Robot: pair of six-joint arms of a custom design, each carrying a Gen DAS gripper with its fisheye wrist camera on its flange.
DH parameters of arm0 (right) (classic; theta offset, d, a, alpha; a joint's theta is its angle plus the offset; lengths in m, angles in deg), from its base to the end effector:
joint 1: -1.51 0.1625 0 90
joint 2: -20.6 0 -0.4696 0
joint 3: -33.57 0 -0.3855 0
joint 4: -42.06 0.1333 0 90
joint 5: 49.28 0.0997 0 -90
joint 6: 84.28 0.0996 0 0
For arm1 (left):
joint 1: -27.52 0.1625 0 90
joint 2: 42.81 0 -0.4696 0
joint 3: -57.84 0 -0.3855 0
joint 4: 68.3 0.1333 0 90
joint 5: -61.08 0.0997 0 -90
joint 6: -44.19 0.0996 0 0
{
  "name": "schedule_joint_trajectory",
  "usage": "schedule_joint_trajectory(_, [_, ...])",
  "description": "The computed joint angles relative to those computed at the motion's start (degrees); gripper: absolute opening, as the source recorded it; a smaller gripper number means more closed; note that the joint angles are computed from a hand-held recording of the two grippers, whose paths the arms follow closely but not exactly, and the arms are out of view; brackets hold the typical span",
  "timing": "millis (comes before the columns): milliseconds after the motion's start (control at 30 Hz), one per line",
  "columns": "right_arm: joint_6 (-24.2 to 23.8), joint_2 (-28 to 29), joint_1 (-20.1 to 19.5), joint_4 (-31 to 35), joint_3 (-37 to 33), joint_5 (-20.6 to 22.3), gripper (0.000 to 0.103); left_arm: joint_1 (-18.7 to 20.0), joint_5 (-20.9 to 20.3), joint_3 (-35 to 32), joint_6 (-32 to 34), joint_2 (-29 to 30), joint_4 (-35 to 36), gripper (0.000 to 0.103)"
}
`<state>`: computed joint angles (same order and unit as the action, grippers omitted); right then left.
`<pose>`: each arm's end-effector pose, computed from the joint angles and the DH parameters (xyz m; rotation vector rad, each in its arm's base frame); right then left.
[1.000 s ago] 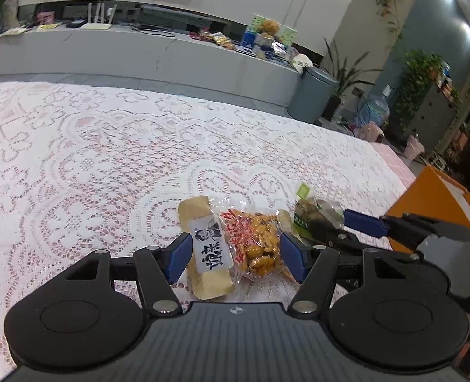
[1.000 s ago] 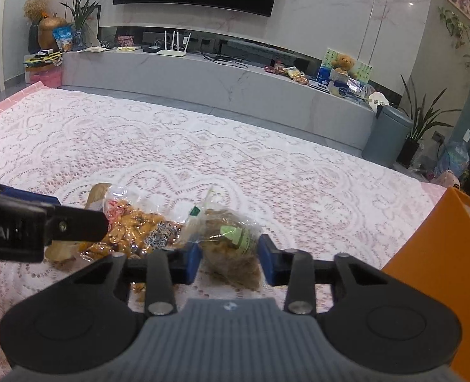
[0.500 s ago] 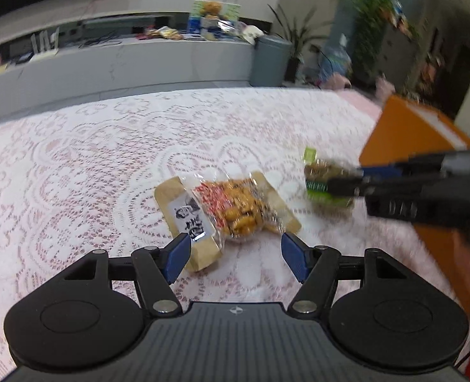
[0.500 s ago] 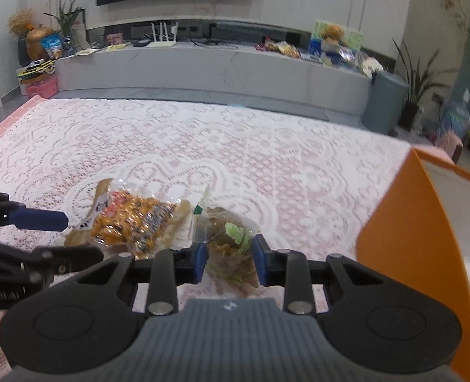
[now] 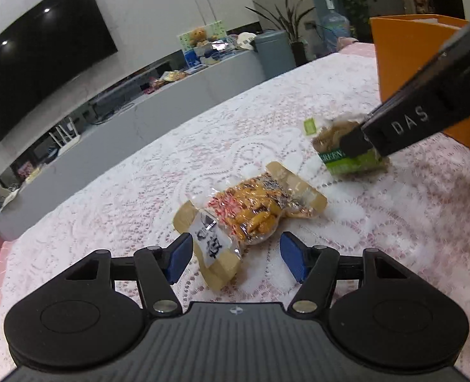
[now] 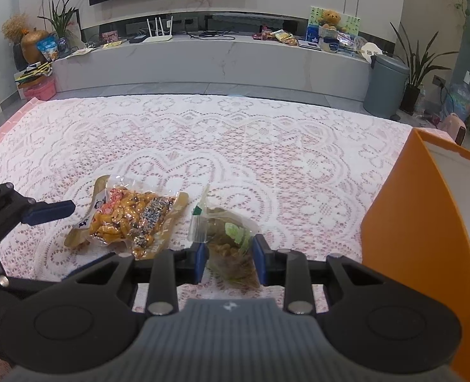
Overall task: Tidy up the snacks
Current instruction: 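Grasp the small clear green-labelled bag with the right tool while the left tool approaches the peanut bag, then grasp the orange peanut bag and cream bar with the left tool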
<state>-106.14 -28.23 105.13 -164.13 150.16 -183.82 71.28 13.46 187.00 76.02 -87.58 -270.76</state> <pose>0.1969 -0.5432 0.1867 0.2797 -2.1818 0.9067 -0.2179 -0.4862 0.0916 1.3187 1.9923 -0.7054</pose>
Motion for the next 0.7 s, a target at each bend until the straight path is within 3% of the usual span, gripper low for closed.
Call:
schedule_joint_trajectory(100, [0.09, 0.02, -0.02, 0.25, -0.05, 0.04, 0.029, -0.24, 2.08, 0.04, 2.15, 1.25, -3.14, 0.065])
schedule_joint_trajectory(233, [0.01, 0.14, 0.04, 0.23, -0.10, -0.04, 0.029, 0.42, 1.43, -0.42, 0.92, 0.92, -2.09, 0.055])
schedule_joint_trajectory(400, [-0.79, 0.66, 0.27, -0.31, -0.32, -0.48, 0.029, -0.13, 1.57, -0.39, 0.48, 1.61, -2.21, 0.022])
schedule_joint_trajectory(700, [-0.91, 0.61, 0.40, -0.84, -0.10, -0.59, 0.029, -1.85, 0.87, 0.46, -3.60, -0.68, -2.71, 0.008])
